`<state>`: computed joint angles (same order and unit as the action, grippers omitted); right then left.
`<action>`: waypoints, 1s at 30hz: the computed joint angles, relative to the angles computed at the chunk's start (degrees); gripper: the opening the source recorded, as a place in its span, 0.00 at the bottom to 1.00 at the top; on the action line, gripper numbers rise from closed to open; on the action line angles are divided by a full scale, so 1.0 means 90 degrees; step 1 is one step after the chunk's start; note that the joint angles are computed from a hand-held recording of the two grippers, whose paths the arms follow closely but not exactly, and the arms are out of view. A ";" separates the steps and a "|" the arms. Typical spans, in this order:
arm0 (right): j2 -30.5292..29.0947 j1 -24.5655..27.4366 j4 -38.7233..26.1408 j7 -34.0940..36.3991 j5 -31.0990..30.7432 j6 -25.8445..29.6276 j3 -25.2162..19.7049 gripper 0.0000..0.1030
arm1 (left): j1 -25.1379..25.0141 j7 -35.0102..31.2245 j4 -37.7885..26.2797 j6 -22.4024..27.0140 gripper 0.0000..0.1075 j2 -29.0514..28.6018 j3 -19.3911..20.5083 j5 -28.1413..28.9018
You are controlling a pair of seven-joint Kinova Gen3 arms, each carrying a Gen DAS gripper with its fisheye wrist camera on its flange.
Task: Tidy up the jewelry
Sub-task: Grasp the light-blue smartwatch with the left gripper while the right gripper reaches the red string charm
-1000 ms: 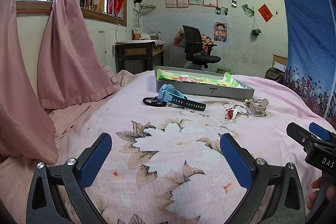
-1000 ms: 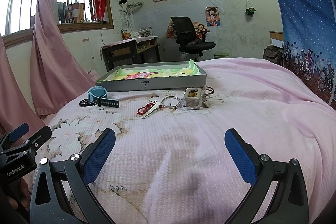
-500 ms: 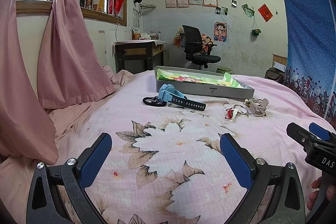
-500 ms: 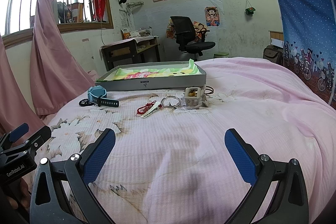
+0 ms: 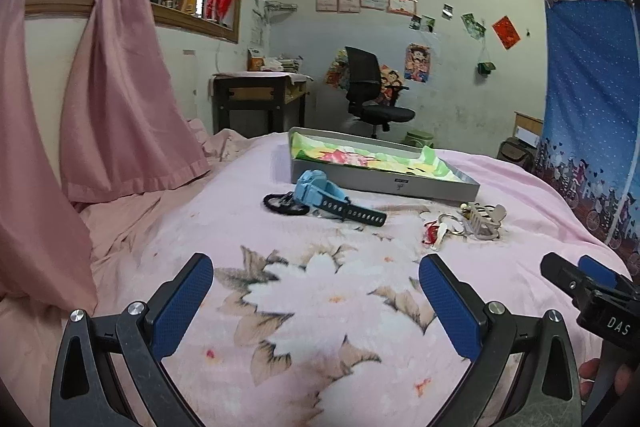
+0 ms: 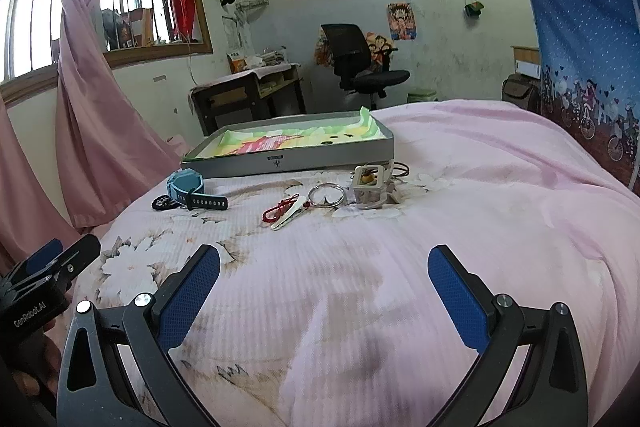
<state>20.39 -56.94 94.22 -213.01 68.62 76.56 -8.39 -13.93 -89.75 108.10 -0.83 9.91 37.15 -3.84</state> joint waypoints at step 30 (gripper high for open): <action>0.0067 0.1776 -0.0844 0.2755 -0.0996 -0.3144 0.0667 0.51 | 0.1294 -0.2429 -0.3709 0.2520 0.65 0.2194 -0.0901 0.1331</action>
